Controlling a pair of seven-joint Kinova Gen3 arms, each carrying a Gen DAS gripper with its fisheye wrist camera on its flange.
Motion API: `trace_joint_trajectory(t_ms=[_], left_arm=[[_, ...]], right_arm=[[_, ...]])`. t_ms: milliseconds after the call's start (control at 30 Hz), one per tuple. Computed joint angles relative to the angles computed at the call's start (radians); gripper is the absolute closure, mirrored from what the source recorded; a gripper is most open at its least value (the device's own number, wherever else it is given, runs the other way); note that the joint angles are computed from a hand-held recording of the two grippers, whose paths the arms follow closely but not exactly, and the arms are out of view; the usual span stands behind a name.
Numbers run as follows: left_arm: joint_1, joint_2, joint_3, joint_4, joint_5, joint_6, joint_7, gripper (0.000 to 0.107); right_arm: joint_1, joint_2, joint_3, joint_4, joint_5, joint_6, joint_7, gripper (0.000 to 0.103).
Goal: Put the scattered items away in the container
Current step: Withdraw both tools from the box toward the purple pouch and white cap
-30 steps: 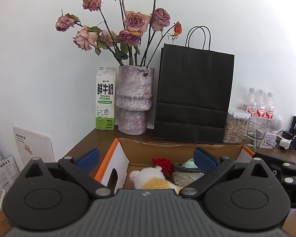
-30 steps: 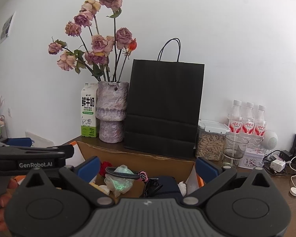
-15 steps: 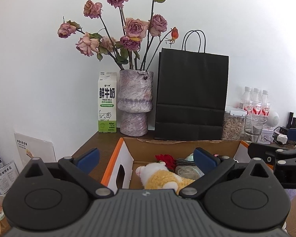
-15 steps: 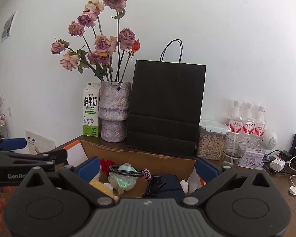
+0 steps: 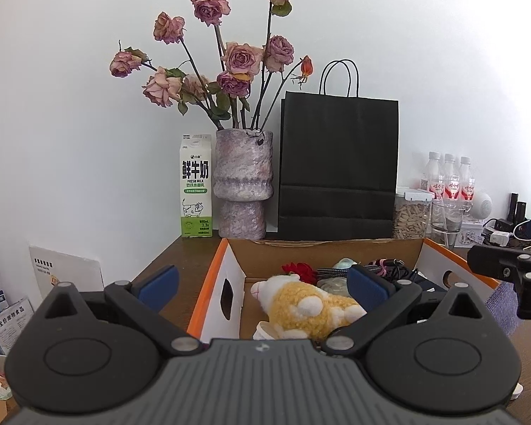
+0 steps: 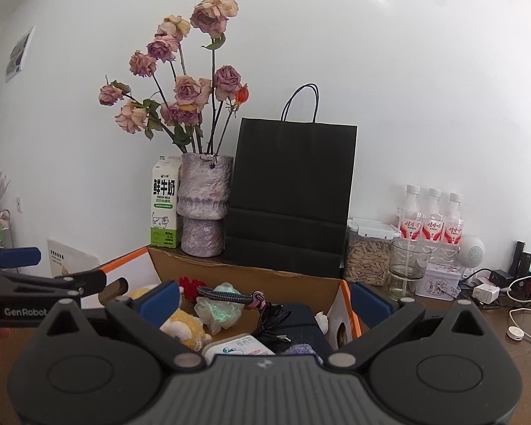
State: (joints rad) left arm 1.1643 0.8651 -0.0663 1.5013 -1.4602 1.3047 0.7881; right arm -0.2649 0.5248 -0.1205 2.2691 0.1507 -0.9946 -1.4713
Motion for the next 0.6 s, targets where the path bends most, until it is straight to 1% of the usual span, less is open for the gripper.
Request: trace_joint_trajectory(t_ms=[100, 333, 433, 600], left_arm=[[0.010, 0.003, 0.003, 0.004, 0.002, 0.010, 0.003, 0.004], [0.033, 0.008, 0.012, 0.018, 0.001, 0.022, 0.003, 0.004], [0.035, 0.003, 0.019, 0.029, 0.011, 0.021, 0.011, 0.004], [0.034, -0.006, 0.028, 0.046, 0.036, 0.026, 0.030, 0.004]], right_arm=[[-0.008, 0.004, 0.004, 0.037, -0.020, -0.050, 0.023, 0.000], [0.021, 0.010, 0.001, 0.110, 0.023, -0.128, 0.015, 0.000], [0.041, 0.009, 0.001, 0.130, 0.054, -0.132, 0.004, 0.000], [0.070, 0.006, 0.003, 0.138, 0.089, -0.085, -0.018, 0.000]])
